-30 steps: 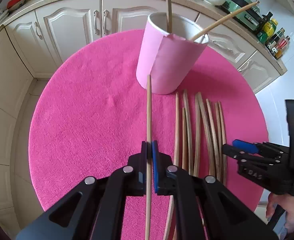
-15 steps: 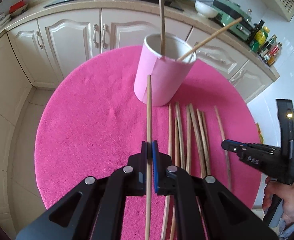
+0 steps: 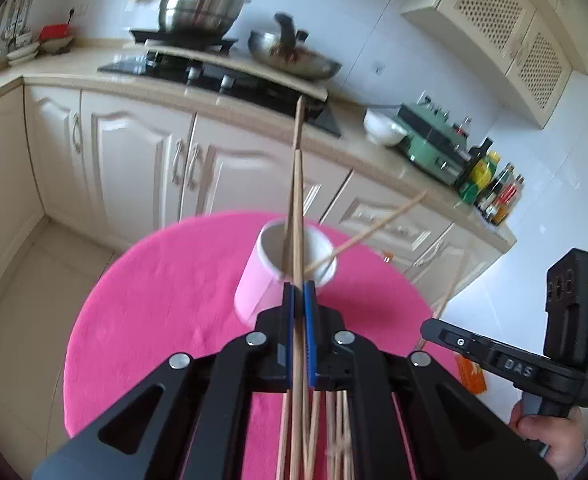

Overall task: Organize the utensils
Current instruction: 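Raise both held chopsticks upright above the pink cup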

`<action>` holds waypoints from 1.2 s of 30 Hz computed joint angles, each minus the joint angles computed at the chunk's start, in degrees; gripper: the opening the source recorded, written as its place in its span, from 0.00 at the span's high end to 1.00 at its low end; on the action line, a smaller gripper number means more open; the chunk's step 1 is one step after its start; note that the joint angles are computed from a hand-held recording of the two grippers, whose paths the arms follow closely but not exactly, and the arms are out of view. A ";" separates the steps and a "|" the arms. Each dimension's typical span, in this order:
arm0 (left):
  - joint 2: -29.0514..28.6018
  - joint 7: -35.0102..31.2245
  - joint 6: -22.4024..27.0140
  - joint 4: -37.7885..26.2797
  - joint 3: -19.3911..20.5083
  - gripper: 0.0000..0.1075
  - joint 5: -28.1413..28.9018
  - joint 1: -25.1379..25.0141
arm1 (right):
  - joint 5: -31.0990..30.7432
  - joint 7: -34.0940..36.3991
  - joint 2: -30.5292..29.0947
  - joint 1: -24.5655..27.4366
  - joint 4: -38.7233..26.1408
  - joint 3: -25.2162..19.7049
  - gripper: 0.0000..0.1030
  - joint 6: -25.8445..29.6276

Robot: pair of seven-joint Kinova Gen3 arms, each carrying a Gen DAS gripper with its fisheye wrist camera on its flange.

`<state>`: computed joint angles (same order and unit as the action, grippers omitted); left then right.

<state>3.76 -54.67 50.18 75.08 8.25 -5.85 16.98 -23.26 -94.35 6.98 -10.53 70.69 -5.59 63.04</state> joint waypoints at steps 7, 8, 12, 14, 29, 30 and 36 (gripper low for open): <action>3.13 0.04 -4.08 -4.60 -0.92 0.95 -2.50 0.40 | -2.63 2.47 2.88 0.77 -8.27 -0.52 0.94 -1.30; 3.81 0.38 -5.11 -5.38 -1.24 0.95 -3.29 0.58 | -2.98 2.76 3.53 0.89 -9.80 -0.69 0.94 -1.15; 5.86 2.92 -7.98 -7.56 -2.75 0.95 -6.47 1.64 | -4.05 4.41 5.85 1.57 -14.14 -1.42 0.94 -0.94; 7.00 5.17 -9.59 -8.55 -3.88 0.95 -9.03 2.70 | -3.99 4.77 6.93 1.66 -16.37 -1.67 0.94 -0.74; 13.56 20.37 -16.46 -10.64 -11.89 0.95 -25.42 9.80 | -2.57 6.03 12.75 2.40 -25.94 -3.11 0.94 1.73; 13.85 20.58 -16.56 -10.52 -12.06 0.95 -25.85 10.01 | -2.76 6.08 12.96 2.57 -26.40 -3.17 0.94 1.69; 14.95 23.25 -16.73 -8.02 -13.01 0.95 -26.61 10.76 | -1.25 6.45 14.62 1.58 -29.06 -3.19 0.94 3.41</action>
<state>18.72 -31.42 33.45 67.05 -4.76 -32.46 27.75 -24.51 -87.90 21.61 -8.95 41.63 -8.78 66.45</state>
